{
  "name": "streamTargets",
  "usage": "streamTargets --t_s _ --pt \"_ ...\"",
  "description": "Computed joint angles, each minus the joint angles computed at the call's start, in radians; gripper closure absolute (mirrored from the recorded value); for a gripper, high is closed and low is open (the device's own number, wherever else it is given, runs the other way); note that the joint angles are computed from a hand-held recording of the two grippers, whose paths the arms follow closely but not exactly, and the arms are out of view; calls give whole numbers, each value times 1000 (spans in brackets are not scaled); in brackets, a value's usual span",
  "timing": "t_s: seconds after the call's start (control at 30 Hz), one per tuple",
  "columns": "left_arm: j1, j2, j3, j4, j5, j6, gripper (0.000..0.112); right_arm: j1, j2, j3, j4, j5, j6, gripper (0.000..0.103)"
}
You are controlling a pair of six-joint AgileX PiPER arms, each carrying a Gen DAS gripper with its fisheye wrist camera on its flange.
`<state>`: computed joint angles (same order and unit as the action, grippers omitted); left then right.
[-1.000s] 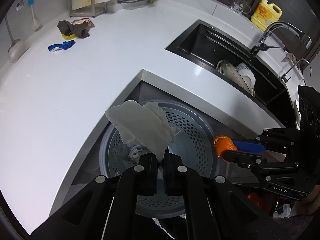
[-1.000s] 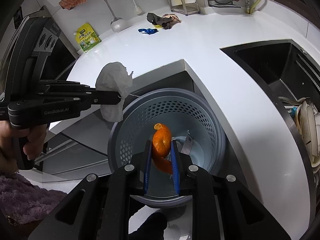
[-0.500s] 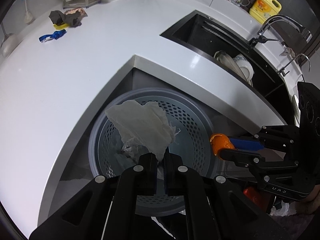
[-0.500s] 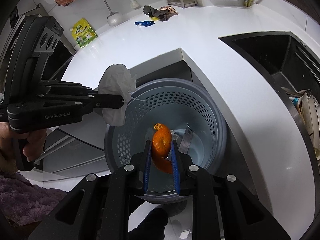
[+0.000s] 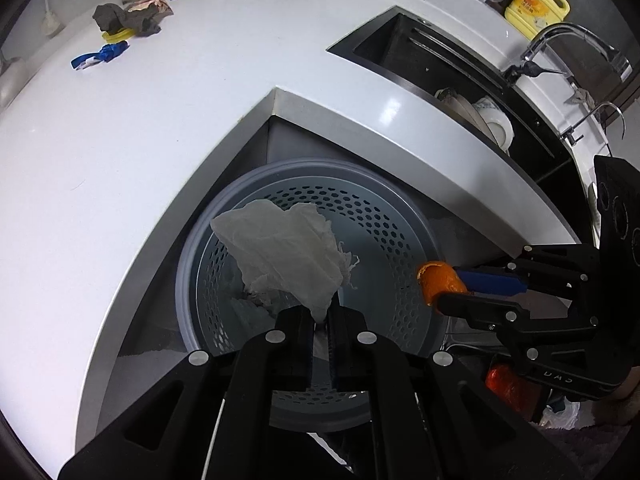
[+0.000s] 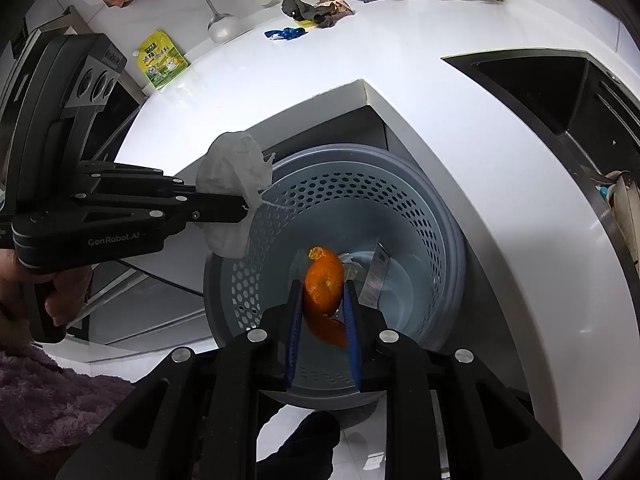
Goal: Collect trash
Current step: 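Open both tools to drop the peel and tissue into the bin, then move both open tools back over the counter toward the grey cloth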
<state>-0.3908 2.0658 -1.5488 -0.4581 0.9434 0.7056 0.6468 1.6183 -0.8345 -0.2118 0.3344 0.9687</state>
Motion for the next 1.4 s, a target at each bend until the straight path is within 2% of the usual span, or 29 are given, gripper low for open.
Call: streamTargets --t_s 0.07,0.17,0.3,0.47,0.63,0.97,1.17,1.3,1.4 --pt "1 5 -10 1 5 -3 98 -2 0 0 0 -2 1 82" --pt "2 10 -22 4 15 -6 90 -4 -6 1 2 -4 5 64" --pt "9 5 -29 -1 18 -9 70 1 -6 -5 -8 2 16 64" --pt "17 -9 -25 -2 10 -13 69 8 -21 -3 -40 12 47 64" --pt "30 -42 -14 -5 -4 -25 67 16 -55 7 -106 24 114 55" --pt "89 -91 -56 -8 -10 -49 62 1 -80 -56 -176 35 111 50" --pt "131 -29 -227 19 42 -89 60 -28 -31 -150 -169 44 65 49" --pt "159 62 -408 29 103 -120 60 -54 13 -207 -133 42 21 49" --pt "179 170 -608 36 184 -156 60 -74 58 -269 -93 51 -26 49"
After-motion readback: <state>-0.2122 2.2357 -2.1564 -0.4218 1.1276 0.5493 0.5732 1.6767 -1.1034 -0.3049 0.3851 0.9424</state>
